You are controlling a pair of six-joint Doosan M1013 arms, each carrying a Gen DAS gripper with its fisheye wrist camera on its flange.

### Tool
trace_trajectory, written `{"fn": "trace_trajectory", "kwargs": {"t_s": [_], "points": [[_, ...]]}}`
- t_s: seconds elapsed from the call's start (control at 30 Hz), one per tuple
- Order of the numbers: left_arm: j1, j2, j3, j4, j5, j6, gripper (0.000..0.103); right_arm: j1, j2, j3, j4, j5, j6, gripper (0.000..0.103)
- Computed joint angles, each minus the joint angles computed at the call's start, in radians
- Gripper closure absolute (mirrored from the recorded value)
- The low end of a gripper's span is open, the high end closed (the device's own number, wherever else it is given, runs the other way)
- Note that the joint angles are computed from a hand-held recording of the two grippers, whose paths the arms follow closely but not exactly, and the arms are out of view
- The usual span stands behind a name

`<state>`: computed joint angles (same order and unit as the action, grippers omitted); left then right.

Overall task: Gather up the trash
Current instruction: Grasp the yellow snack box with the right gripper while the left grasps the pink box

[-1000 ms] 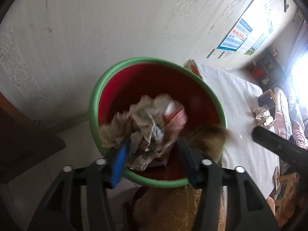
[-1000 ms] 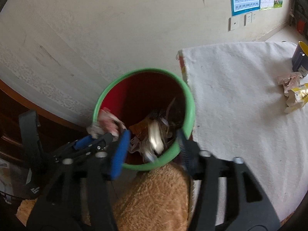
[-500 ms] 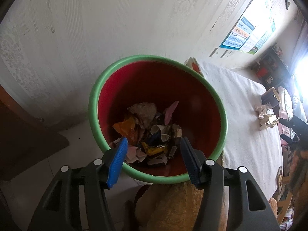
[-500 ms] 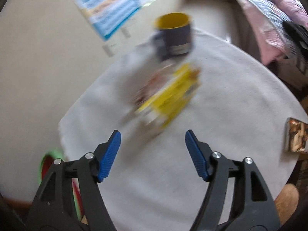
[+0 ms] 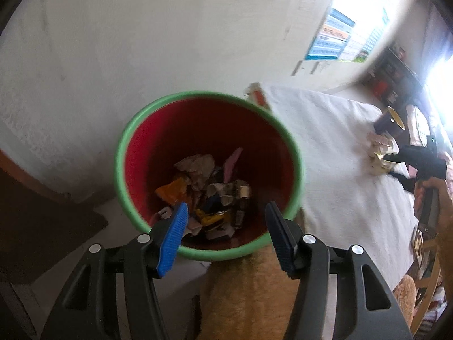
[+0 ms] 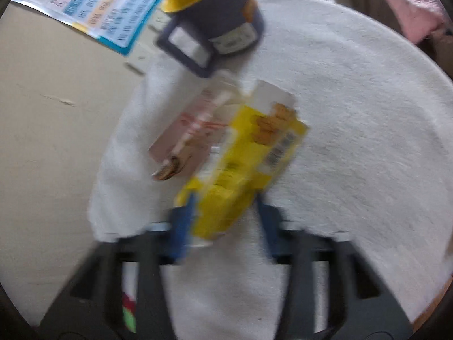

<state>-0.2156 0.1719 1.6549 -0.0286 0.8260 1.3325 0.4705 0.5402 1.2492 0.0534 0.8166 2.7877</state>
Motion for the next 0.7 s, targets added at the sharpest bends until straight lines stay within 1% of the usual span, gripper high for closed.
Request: {"fn": "trace_trajectory", "kwargs": {"t_s": [0.03,0.1,0.13,0.23,0.27,0.33,0.37,0.43,0.47,0.5,0.53,0.57,0.6,0.7], "points": [[-0.011,0.005,-0.008,-0.002,0.004,0.014,0.049,-0.001,-0.006,0.006,0.017,-0.010,-0.031,0.080],[-0.030,0.019,-0.027,-0.016,0.011,0.044,0.049,0.004,-0.025,0.021,0.015,-0.024,-0.093,0.087],[-0.040,0.024,-0.035,-0.023,0.010,0.058,0.049,0.007,-0.039,0.035,0.011,-0.035,-0.117,0.087],[-0.085,0.060,-0.083,-0.057,0.015,0.142,0.049,0.026,-0.108,0.117,0.026,-0.119,-0.180,0.087],[-0.097,0.070,-0.097,-0.063,0.018,0.163,0.049,0.037,-0.134,0.145,0.021,-0.133,-0.197,0.087],[-0.127,0.103,-0.140,-0.079,0.021,0.229,0.049,0.062,-0.178,0.192,-0.009,-0.129,-0.220,0.087],[-0.145,0.124,-0.166,-0.083,0.018,0.269,0.049,0.084,-0.202,0.218,-0.039,-0.121,-0.216,0.087],[-0.182,0.171,-0.225,-0.091,0.000,0.365,0.049,0.112,-0.230,0.253,-0.066,-0.110,-0.202,0.087],[-0.196,0.196,-0.255,-0.102,-0.006,0.416,0.048,0.127,-0.247,0.280,-0.076,-0.113,-0.182,0.087],[-0.207,0.218,-0.283,-0.114,-0.002,0.456,0.044,0.140,-0.262,0.306,-0.082,-0.124,-0.159,0.087],[-0.215,0.242,-0.316,-0.128,0.011,0.492,0.043,0.149,-0.273,0.325,-0.094,-0.128,-0.137,0.087],[-0.229,0.286,-0.374,-0.129,0.041,0.523,0.043,0.164,-0.282,0.343,-0.123,-0.122,-0.094,0.087],[-0.240,0.316,-0.416,-0.112,0.064,0.525,0.043,0.172,-0.300,0.373,-0.134,-0.130,-0.068,0.087],[-0.268,0.412,-0.559,-0.067,0.150,0.538,0.044,0.175,-0.315,0.425,-0.116,-0.177,-0.024,0.087]]}}
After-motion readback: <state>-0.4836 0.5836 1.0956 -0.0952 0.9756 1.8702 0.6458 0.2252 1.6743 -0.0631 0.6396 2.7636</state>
